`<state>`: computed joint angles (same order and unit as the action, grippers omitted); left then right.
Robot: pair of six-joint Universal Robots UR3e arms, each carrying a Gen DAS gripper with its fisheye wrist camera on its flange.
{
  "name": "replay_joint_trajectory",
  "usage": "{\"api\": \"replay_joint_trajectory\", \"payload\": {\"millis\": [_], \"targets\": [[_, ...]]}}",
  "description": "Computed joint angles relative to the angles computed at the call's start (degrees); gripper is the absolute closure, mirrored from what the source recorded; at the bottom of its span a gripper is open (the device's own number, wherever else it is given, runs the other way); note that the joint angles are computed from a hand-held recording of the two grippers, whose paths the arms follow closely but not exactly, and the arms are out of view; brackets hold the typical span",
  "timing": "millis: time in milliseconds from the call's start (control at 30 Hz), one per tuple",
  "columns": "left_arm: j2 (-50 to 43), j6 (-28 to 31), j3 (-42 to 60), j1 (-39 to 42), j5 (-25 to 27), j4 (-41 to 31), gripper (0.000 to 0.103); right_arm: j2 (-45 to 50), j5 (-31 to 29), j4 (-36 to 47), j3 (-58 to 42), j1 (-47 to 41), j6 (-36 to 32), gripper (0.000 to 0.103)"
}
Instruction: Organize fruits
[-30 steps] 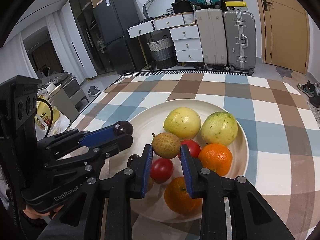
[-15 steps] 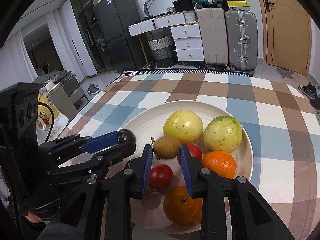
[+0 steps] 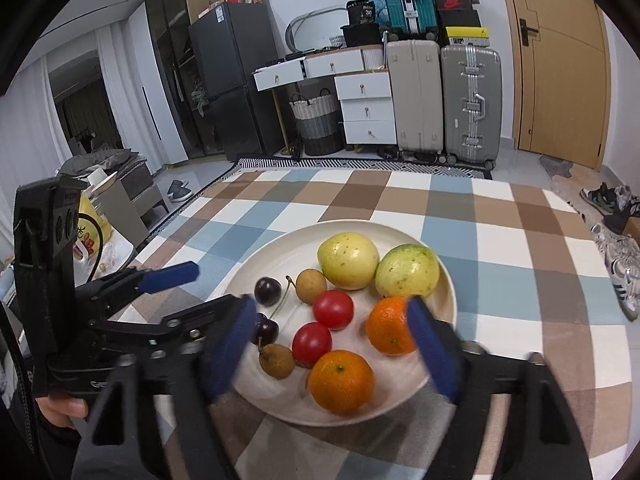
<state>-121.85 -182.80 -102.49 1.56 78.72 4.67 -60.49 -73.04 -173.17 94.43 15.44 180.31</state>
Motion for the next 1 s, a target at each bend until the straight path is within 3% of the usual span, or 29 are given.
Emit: {"api": "replay_joint_trajectory", "payload": {"millis": [67, 133, 567, 1000], "targets": [[1.8, -0.14, -2.41, 0.01, 0.44, 1.89, 0.013, -1.67, -0.75, -2.7, 2.79, -0.13, 0.11, 0.003], [3.75, -0.34, -5.06, 0.03, 0.73, 4.16, 0.001, -3.25, -0.33, -4.52, 5.35, -0.66, 0.17, 0.001], [10.66, -1.89, -16.91, -1.79, 4.24, 16.38, 0.0, -9.8, 5.09, -20.49, 22.28, -5.24, 0.15, 0.0], [10.22, -3.39, -24.51, -0.34, 2.41, 27.18, 0.0, -12.28, 8.58, -30.7, 32.39, -7.53, -1.66, 0.0]]}}
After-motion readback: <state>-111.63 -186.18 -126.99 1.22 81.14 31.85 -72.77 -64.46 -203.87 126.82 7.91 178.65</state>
